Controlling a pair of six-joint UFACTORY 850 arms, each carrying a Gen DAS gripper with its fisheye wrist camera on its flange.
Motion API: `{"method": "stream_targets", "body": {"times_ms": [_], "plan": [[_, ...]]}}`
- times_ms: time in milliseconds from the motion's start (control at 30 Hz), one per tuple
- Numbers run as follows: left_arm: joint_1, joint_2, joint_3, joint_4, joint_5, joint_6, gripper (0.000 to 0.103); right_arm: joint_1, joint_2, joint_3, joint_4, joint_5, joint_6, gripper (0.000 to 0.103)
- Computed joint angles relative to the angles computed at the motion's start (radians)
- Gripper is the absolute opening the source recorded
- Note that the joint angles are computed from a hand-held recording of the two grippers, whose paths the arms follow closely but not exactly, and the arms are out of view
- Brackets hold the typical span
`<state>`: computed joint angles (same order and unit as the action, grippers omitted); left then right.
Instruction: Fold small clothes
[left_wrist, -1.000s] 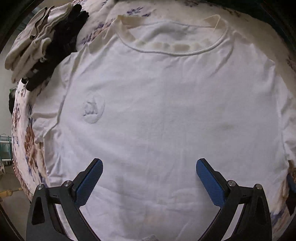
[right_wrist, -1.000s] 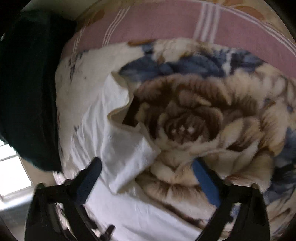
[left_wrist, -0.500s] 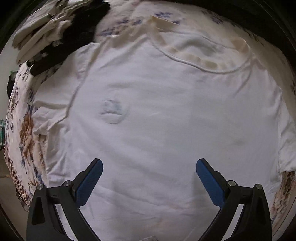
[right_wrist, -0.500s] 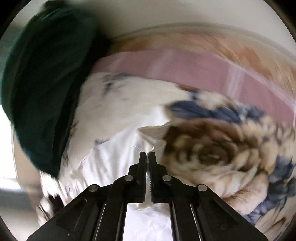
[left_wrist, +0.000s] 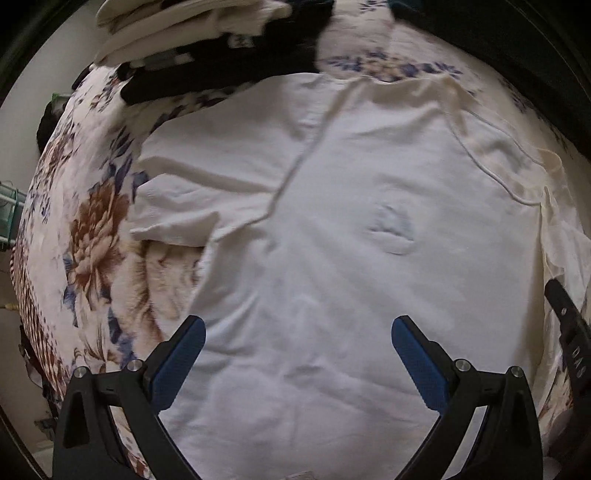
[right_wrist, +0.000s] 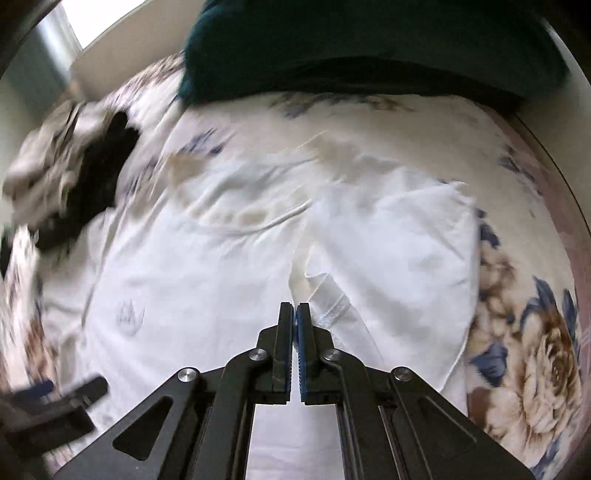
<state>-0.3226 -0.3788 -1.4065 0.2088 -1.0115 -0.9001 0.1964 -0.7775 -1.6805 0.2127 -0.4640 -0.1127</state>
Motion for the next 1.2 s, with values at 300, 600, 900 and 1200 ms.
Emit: {"method": "stream_targets", "body": {"times_ms": [300, 600, 900, 1200], "plan": [[0.081, 0.05, 0.084, -0.001, 0.052, 0.057, 0.103, -0.012, -0.015, -0.038, 0.233, -0.233, -0.142, 0.008], [0.225, 0.166, 0.223, 0.025, 0.119, 0.053, 0.103, -0.141, 0.057, 0.037, 0.541, -0.162, -0.063, 0.064], [0.619, 0.262, 0.434, -0.509, 0.368, 0.358, 0.103, -0.055, -0.093, -0.13, 0.466, -0.388, -0.067, 0.064], [0.779, 0.278, 0.527, -0.946, 0.545, 0.595, 0.082, -0.054, -0.003, -0.037, 0.274, -0.305, 0.192, 0.064]]}}
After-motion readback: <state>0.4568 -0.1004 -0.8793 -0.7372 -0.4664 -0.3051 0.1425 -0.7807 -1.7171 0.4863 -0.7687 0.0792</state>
